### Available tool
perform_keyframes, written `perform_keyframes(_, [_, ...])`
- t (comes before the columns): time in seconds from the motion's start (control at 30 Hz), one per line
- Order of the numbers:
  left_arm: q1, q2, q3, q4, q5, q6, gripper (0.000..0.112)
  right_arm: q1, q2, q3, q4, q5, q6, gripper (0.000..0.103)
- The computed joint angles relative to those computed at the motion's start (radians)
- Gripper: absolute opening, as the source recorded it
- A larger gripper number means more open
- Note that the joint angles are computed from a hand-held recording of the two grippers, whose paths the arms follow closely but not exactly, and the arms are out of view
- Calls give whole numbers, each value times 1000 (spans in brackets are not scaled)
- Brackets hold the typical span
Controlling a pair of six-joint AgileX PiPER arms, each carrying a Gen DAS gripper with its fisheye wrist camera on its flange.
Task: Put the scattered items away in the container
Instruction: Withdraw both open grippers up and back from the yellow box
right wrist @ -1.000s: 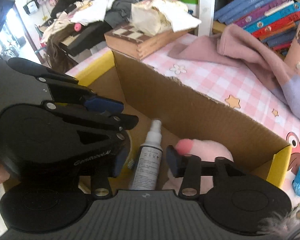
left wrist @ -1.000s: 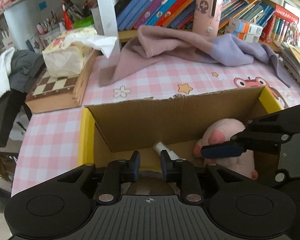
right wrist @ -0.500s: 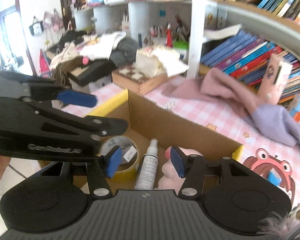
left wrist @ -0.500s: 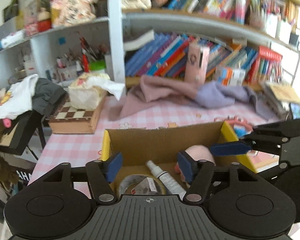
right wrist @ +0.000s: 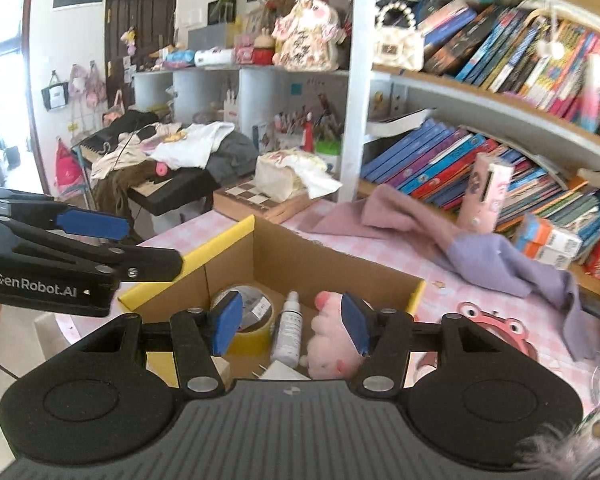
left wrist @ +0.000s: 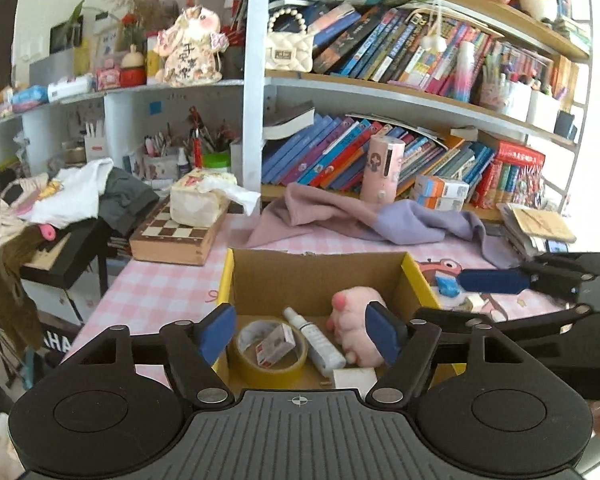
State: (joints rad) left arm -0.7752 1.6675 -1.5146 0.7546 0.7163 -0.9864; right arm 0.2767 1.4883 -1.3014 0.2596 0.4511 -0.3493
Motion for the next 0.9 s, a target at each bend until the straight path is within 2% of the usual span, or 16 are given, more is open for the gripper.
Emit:
perform_keyframes(0.27, [-119, -74, 105, 129, 91, -144, 80, 15, -207, 232, -223, -92, 243, 55])
perform_keyframes(0.47, [-201, -122, 199, 192, 153, -303, 81, 60, -329, 375, -520, -104, 600, 55])
perform_keyframes(0.53, [-220, -131, 222, 188, 161, -319, 82, 84, -364, 417, -608, -89, 698, 60])
perform_keyframes(0.67, [-260, -134, 247, 172, 183, -320, 89, 141, -410, 473, -662, -18, 755, 62])
perform_keyframes(0.77, [-289, -134, 265, 164, 190, -323, 91, 175, -423, 493, -636, 43, 765, 66])
perform_keyframes(0.83, [-311, -123, 268, 146, 203, -325, 93, 184, -424, 499, -592, 68, 750, 74])
perform_keyframes(0.9, [-330, -112, 275, 123, 209, -330, 94, 200, -430, 506, -590, 94, 766, 78])
